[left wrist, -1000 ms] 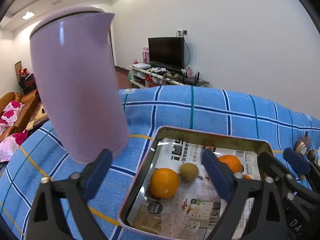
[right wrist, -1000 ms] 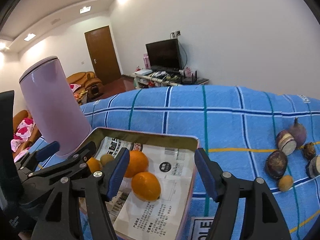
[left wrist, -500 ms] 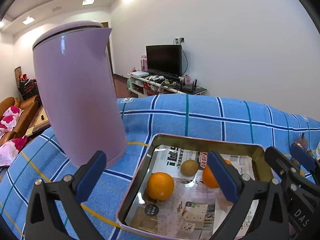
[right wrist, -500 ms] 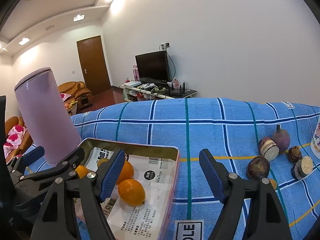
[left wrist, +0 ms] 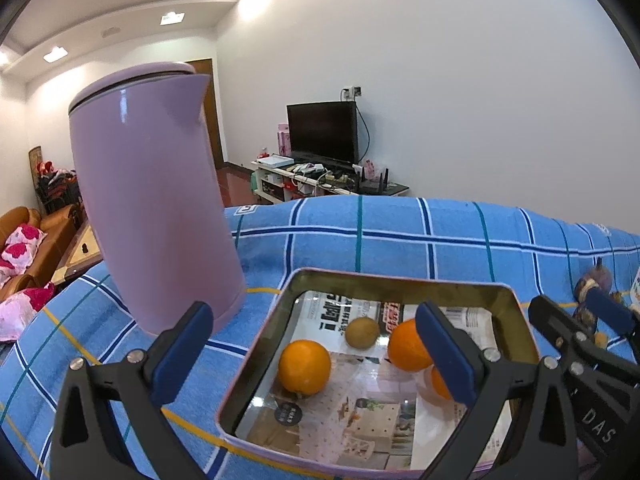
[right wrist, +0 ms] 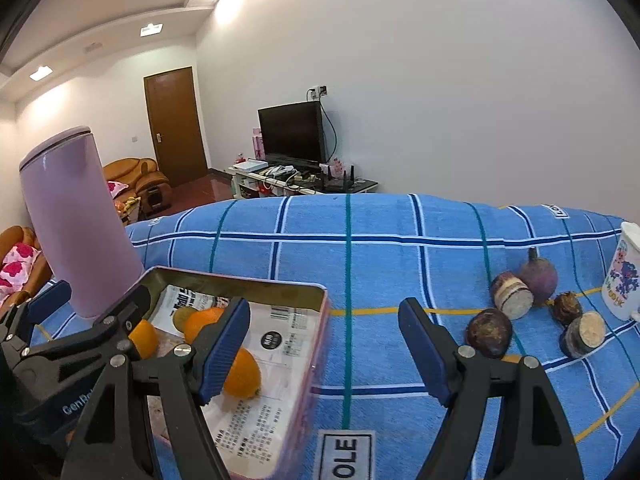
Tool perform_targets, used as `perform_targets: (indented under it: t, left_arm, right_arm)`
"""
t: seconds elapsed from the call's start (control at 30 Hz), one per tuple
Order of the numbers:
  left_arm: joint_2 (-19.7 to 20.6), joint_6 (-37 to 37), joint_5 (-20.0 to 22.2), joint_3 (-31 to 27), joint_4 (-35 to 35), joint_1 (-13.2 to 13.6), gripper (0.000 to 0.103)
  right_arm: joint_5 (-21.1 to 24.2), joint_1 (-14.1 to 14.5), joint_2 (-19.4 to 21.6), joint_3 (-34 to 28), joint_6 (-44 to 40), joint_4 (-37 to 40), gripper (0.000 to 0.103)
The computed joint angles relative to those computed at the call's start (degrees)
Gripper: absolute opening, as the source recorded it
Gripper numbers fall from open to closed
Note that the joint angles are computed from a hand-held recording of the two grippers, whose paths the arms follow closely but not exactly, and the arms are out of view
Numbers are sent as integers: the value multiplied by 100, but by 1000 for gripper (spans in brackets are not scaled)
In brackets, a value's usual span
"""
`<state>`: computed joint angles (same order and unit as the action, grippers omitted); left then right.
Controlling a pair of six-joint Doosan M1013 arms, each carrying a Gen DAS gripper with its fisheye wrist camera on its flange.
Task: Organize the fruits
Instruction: 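Lift both open grippers away from the tin box, then move both open grippers toward the loose fruit beside the white mug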
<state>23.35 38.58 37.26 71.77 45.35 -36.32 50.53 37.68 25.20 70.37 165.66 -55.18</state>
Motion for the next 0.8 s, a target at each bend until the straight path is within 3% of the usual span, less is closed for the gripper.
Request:
perform_targets:
  t: [0.57, 0.8]
  left_arm:
    - [-115, -370, -273, 258, 483, -159, 103]
    - [-142, -565, -249, 309, 691, -224, 103]
  right_arm:
    - [327, 10, -206, 333, -130, 75, 78]
    - [303, -45, -499, 742, 59, 36, 78]
